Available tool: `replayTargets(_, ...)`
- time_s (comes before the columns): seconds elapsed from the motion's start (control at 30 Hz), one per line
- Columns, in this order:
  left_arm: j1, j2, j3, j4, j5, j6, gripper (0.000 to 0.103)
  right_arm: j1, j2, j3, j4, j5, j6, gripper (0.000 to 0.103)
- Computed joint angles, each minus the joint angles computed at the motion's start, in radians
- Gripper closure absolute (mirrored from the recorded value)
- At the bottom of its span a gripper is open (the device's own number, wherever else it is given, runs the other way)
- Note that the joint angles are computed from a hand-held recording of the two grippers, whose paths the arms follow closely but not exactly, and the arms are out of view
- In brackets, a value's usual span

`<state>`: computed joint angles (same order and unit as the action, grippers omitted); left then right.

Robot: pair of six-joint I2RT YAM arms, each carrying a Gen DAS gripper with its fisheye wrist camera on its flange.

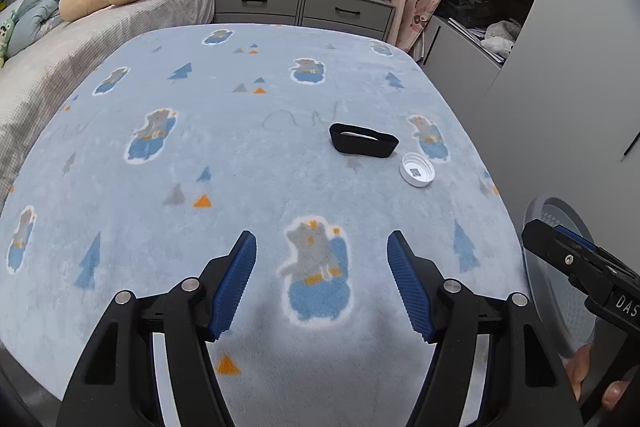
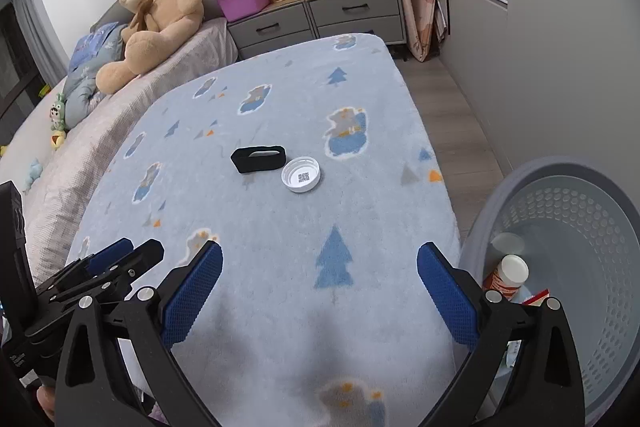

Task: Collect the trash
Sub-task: 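Move both open grippers back toward the black band and white lid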

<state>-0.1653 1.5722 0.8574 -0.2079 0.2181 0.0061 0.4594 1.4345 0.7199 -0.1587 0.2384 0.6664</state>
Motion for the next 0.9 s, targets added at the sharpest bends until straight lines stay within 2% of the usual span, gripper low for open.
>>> replayTargets(0.63, 0.015, 0.206, 0.167, -0.002, 0.0, -0.01, 0.038, -0.095, 0.209, 0.133, 0.033, -0.066, -0.061, 0.007)
replayTargets(0.9, 0.021, 0.277, 0.234, -0.019, -0.012, -0.011, 0.038, -0.12, 0.351, 0.242, 0.054, -0.1, -0.1, 0.007)
